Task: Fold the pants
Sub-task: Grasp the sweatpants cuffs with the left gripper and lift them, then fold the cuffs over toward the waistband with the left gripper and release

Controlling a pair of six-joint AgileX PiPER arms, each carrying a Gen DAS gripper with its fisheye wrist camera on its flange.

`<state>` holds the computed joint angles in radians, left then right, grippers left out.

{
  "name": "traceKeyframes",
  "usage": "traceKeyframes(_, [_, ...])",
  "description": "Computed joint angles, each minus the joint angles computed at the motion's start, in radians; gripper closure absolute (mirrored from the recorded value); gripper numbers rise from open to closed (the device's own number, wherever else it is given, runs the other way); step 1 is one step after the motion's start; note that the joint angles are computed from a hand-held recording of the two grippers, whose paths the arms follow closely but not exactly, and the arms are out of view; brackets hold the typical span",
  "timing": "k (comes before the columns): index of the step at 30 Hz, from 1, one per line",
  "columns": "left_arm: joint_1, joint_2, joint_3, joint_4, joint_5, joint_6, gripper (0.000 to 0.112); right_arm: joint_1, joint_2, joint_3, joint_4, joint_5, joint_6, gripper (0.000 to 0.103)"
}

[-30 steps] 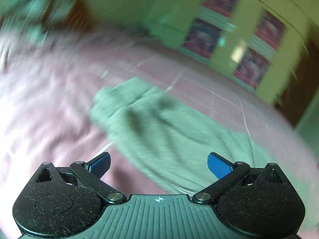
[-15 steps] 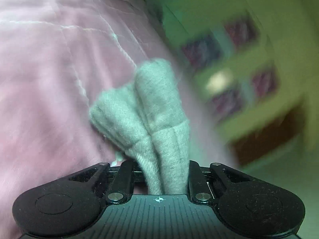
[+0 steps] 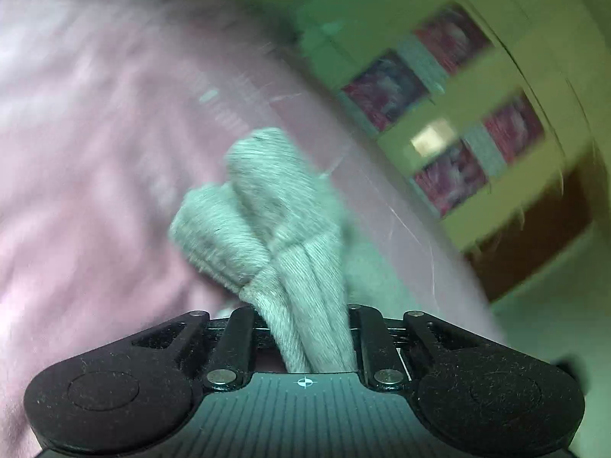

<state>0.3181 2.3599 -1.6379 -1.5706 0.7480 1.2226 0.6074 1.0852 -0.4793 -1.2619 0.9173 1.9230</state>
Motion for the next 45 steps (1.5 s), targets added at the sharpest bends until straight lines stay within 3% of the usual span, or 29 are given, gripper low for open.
traceKeyframes(4, [-0.077,-0.130,0.062,-0.057,-0.044,0.129,0.098,-0.044,-0.090,0.065,-0.015,0.004,0.000,0.034])
traceKeyframes(11, [-0.262,-0.329,0.064,0.088,-0.092,0.159,0.098,-0.133,-0.081,0.091,-0.027,0.107,0.042,0.032])
traceKeyframes(18, [-0.483,-0.359,-0.047,0.423,-0.132,-0.010,0.098,-0.314,-0.215,0.170,-0.070,-0.080,0.118,0.030])
traceKeyframes(22, [-0.603,-0.438,0.065,0.473,-0.160,0.025,0.098,-0.462,-0.267,0.201,-0.096,-0.215,0.144,0.029])
traceKeyframes(25, [-0.699,-0.455,0.083,0.640,-0.207,-0.054,0.098,-0.573,-0.308,0.212,-0.088,-0.317,0.154,0.029])
traceKeyframes(28, [-0.782,-0.466,0.087,0.860,-0.217,-0.184,0.097,-0.619,-0.329,0.221,-0.077,-0.366,0.139,0.028])
traceKeyframes(30, [-0.828,-0.488,0.113,0.966,-0.218,-0.242,0.093,-0.619,-0.321,0.220,-0.087,-0.373,0.138,0.027])
traceKeyframes(33, [-0.847,-0.514,0.142,0.958,-0.189,-0.225,0.082,-0.618,-0.317,0.219,-0.083,-0.380,0.126,0.027])
traceKeyframes(36, [-0.858,-0.518,0.133,0.951,-0.140,-0.224,0.064,-0.627,-0.310,0.217,-0.088,-0.396,0.129,0.026])
traceKeyframes(38, [-0.844,-0.502,0.136,0.881,-0.105,-0.175,0.044,-0.636,-0.311,0.219,-0.083,-0.408,0.119,0.026])
traceKeyframes(45, [-0.850,-0.545,0.192,0.848,-0.146,-0.175,0.041,-0.601,-0.312,0.216,-0.078,-0.370,0.128,0.026])
